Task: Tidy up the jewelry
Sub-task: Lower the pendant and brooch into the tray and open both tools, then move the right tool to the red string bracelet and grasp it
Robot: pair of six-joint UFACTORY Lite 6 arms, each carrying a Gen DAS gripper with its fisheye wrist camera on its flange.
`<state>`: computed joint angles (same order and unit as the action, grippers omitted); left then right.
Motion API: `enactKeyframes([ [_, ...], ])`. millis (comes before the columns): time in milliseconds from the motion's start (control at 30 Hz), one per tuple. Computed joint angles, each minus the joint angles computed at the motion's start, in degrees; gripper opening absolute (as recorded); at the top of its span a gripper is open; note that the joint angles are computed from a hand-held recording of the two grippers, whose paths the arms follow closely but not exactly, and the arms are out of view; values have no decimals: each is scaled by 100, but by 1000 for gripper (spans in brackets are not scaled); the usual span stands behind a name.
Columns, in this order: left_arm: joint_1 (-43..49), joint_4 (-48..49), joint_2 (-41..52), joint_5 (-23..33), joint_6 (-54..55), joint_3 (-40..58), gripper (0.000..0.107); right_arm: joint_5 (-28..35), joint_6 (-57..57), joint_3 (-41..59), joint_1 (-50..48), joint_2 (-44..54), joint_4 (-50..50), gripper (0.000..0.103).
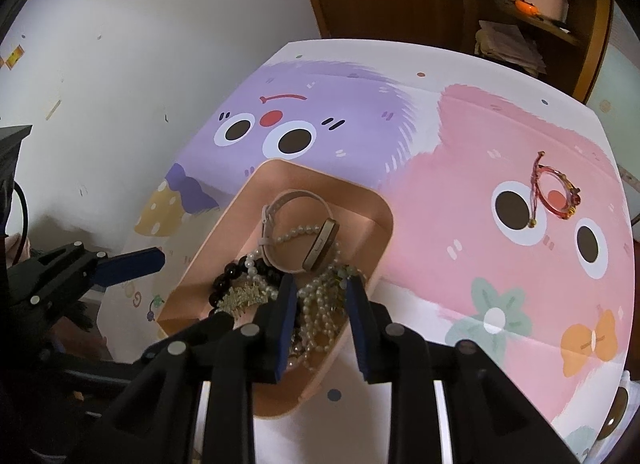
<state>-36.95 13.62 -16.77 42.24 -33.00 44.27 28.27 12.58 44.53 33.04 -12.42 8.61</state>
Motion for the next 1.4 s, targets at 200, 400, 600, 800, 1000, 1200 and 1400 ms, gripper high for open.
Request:
enactKeyframes([
  [200, -358, 310, 1, 166, -377, 46, 72, 106, -67, -267, -164, -328, 92, 26],
  [400, -646, 524, 129, 336, -604, 233, 72, 181, -588, -617, -577, -679, 600, 26],
  [600, -810, 647, 490, 419, -671, 643, 72, 361, -1157, -922, -1334, -974, 975, 26],
  [800, -812, 712, 1119, 418, -594, 1340, 72, 672, -1639, -887, -2465, -886, 872, 26],
  [1000, -658, 525, 2141, 349, -183, 2517, 72, 919, -2470, -263, -3848, -124, 1083, 26],
  [1200, -408, 119, 3354, 322, 301, 3896, 72, 1125, -3198, 968, -4930, 1183, 1501, 26],
  [1400, -172, -292, 4704, 463, 571, 5358, 72, 1199, -3166, 2172, -5210, 2512, 1640, 26],
])
